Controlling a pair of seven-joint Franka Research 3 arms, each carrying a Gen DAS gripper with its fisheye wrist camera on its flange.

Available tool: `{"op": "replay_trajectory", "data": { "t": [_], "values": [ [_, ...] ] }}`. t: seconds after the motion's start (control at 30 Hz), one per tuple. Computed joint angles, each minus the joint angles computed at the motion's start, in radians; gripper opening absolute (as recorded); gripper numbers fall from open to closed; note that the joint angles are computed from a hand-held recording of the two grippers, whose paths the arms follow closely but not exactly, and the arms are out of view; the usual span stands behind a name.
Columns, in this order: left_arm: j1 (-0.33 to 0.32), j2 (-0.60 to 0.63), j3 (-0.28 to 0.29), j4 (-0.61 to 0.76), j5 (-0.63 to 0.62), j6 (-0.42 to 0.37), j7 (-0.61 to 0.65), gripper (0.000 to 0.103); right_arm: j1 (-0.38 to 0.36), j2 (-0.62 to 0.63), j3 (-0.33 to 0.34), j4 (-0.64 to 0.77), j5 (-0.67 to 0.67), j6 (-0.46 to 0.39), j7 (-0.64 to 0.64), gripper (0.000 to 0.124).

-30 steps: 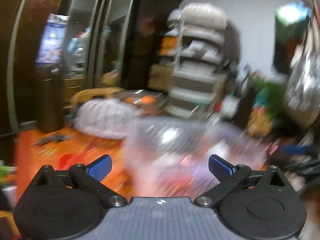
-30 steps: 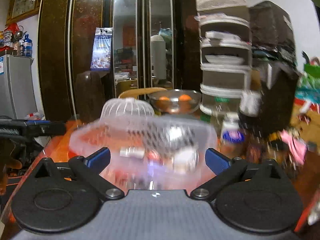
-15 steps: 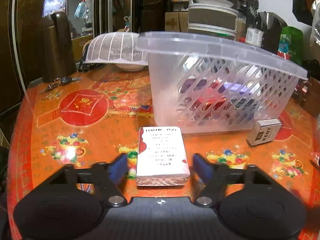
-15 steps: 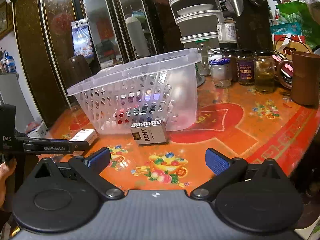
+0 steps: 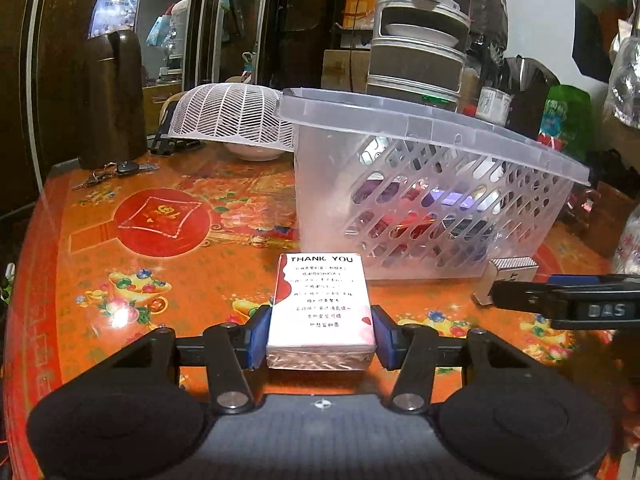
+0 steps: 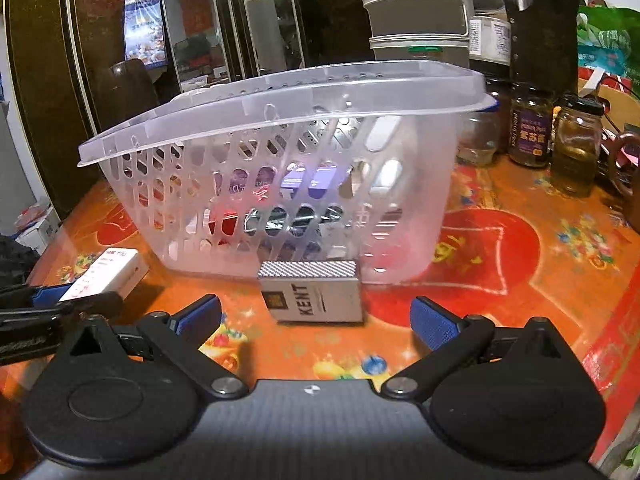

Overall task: Organize objects
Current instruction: 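Grasp the white THANK YOU box with the left gripper while the right gripper grasps the KENT pack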

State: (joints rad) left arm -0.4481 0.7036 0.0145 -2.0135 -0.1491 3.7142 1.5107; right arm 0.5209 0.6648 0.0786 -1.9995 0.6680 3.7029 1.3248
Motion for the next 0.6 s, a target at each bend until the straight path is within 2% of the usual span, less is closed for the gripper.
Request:
{"op": "replay_trajectory", "data": {
  "t": [0.07, 0.33, 0.43, 0.6],
  "values": [
    [0.021, 0.001, -0.015, -0.003, 0.028, 0.007, -0.012, 0.055, 0.017, 0.001, -0.014, 0.012, 0.014, -0.019, -0.021, 0.097],
    [0.037, 0.002, -0.027, -0.009, 0.057, 0.027, -0.021, 0.055, 0.093, 0.034, -0.076, 0.082, 0.154, -0.038, -0.110, 0.088],
    [0.039, 0.001, -0.028, -0.010, 0.063, 0.030, -0.021, 0.055, 0.068, 0.038, -0.050, 0.087, 0.138, -0.028, -0.110, 0.081],
    [0.038, 0.002, -0.029, -0.012, 0.063, 0.037, -0.018, 0.055, 0.066, 0.041, -0.044, 0.098, 0.154, -0.034, -0.129, 0.063]
  ]
}}
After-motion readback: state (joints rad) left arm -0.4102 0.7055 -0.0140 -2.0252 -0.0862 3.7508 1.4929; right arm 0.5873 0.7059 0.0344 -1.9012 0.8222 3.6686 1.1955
